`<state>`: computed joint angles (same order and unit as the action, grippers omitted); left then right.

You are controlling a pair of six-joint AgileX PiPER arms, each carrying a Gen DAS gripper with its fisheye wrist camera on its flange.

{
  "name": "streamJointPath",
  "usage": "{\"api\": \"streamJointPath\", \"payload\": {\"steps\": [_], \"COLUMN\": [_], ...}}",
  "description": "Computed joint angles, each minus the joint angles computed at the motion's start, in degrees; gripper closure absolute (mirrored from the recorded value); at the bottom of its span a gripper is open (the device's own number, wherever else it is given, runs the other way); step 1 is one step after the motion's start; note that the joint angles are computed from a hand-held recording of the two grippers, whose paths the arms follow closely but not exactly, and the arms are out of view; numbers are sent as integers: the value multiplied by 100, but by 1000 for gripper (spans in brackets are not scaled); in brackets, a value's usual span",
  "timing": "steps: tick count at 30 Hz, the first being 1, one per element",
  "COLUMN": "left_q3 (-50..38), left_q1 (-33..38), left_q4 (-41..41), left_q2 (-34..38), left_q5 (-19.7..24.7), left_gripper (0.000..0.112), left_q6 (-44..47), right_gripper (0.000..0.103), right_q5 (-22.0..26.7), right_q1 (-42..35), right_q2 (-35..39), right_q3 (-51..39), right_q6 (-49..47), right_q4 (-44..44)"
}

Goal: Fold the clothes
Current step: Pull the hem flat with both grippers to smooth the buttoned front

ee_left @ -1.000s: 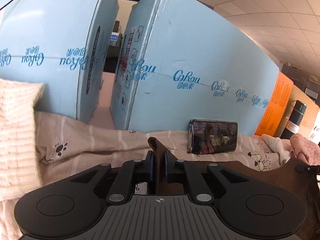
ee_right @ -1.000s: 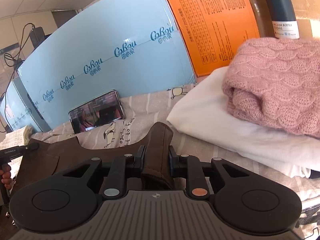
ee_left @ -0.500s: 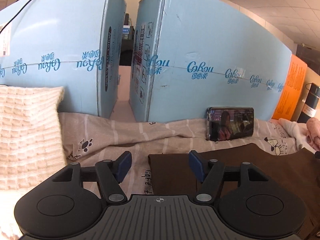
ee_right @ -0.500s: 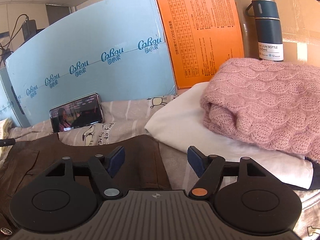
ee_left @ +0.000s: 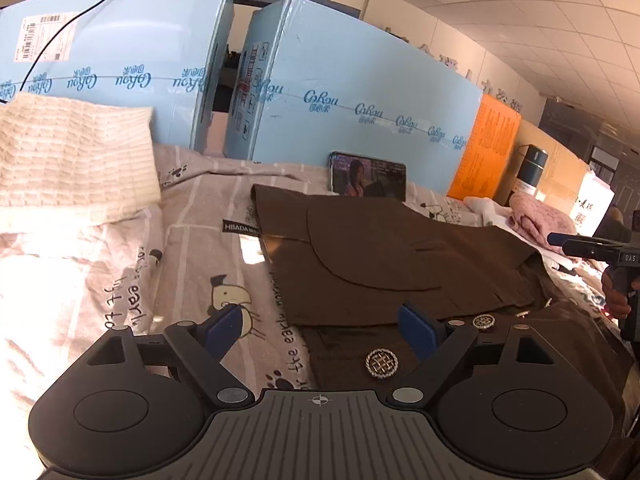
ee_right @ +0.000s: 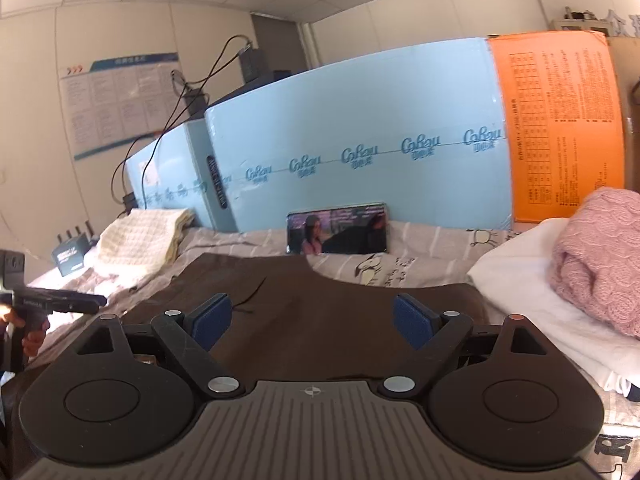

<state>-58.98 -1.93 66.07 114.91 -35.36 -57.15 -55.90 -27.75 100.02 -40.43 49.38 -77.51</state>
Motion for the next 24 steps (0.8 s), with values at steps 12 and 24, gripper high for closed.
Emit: {"api": "streamJointPath", "payload": {"steps": [12,24], "left_q3": [640,919], "left_q1": [-562,-662], "left_q4": [-520,-1267], "left_q2": [-180,-294], "left_q5": [404,281], "left_gripper": [24,23], "left_q6": [1592,2397], "right_gripper": [39,99], "right_q5": [1272,1198], "right_q1": [830,720], "right_q2": [-557,-819], "right_q3": [562,1062], "right_q6": [1010,-489], "right_q4": [-1772,-391]}}
